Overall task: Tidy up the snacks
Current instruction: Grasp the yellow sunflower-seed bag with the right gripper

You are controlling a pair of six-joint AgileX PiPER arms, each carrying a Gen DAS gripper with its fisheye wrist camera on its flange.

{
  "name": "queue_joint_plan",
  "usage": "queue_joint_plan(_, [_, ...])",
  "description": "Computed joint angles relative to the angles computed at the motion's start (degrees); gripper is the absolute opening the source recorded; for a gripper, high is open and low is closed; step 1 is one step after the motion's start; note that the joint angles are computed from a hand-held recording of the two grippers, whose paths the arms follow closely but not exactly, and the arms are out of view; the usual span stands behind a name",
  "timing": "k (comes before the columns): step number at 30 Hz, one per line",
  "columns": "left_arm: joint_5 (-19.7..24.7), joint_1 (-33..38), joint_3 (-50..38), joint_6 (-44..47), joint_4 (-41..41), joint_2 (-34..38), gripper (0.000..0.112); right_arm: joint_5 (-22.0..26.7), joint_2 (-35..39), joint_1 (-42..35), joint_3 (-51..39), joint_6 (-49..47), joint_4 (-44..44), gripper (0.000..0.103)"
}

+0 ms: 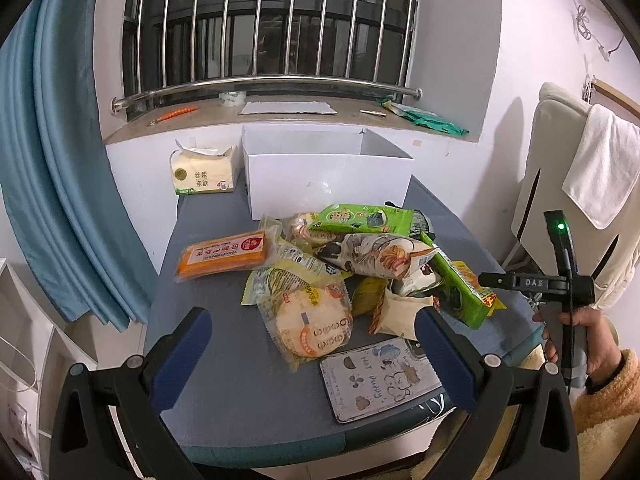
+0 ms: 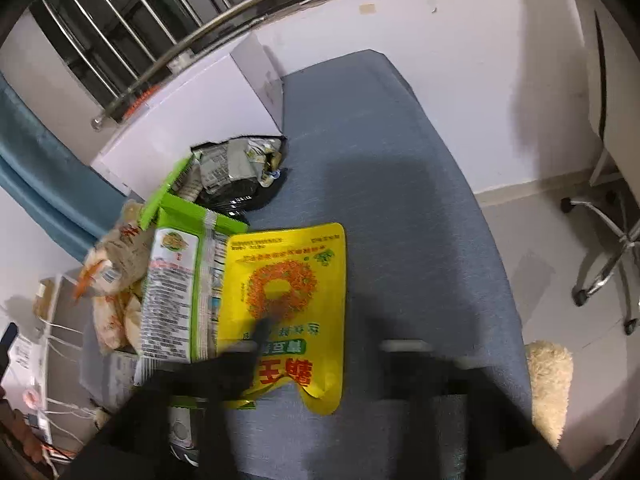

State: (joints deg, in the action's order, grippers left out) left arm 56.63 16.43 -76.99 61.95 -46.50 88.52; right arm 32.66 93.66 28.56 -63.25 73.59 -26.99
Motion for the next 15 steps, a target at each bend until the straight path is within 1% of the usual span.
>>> queue_joint_plan(1, [0.0,0.0,-0.1,0.0,0.0,0.0,0.103,0.4,0.5,1.1,-0.5,1.7,-2.4,0.103])
queue_joint_plan(3, [0.1,0.0,0.0,0.2,-0.2,0.1,0.103,4.3,2.5,3.2,-3.8,1.0,-3.8,0.103])
queue_joint_plan(5, [0.0,0.0,0.0,0.2,0.0,0.1,0.103,6.5,3.9,4.1,-5.6,0.7,-4.6,0.103])
queue_joint_plan(7, [-0.1,0.1,0.2,0.6,0.0,-0.1,0.103,8.3,4.8,4.2,-6.9,-1.8,-3.1,0.103])
queue_joint_plan(10, [-0.2,0.2,0.3,0.5,0.0,0.2,0.103,9.6,7.1,4.5,-8.9,-5.7,-0.4,0.103])
queue_joint_plan(12, [-0.2,0.3,0.3,0.5,0.1,0.5,0.103,13.5,10.1,5.4,-11.8,-8.4,-0.4,0.103])
queue_joint_plan(13, [-0.3,0.4,0.4,0.5,0.1,0.6,0.103,16.3,12.3,6.3,-13.8,-9.4,-1.5,0.103])
queue_joint_plan(14, [-0.5,0.4,0.5,0.6,0.1,0.7,0.103,17.1,12.8,7.3,-14.0,-8.5,-3.6,0.102])
queue_joint_plan(15, [-0.6,0.4,0.6,0.6,0.2,0.8,0.103,15.5,12.1,7.6,-12.8,-6.7,-5.3,0.095])
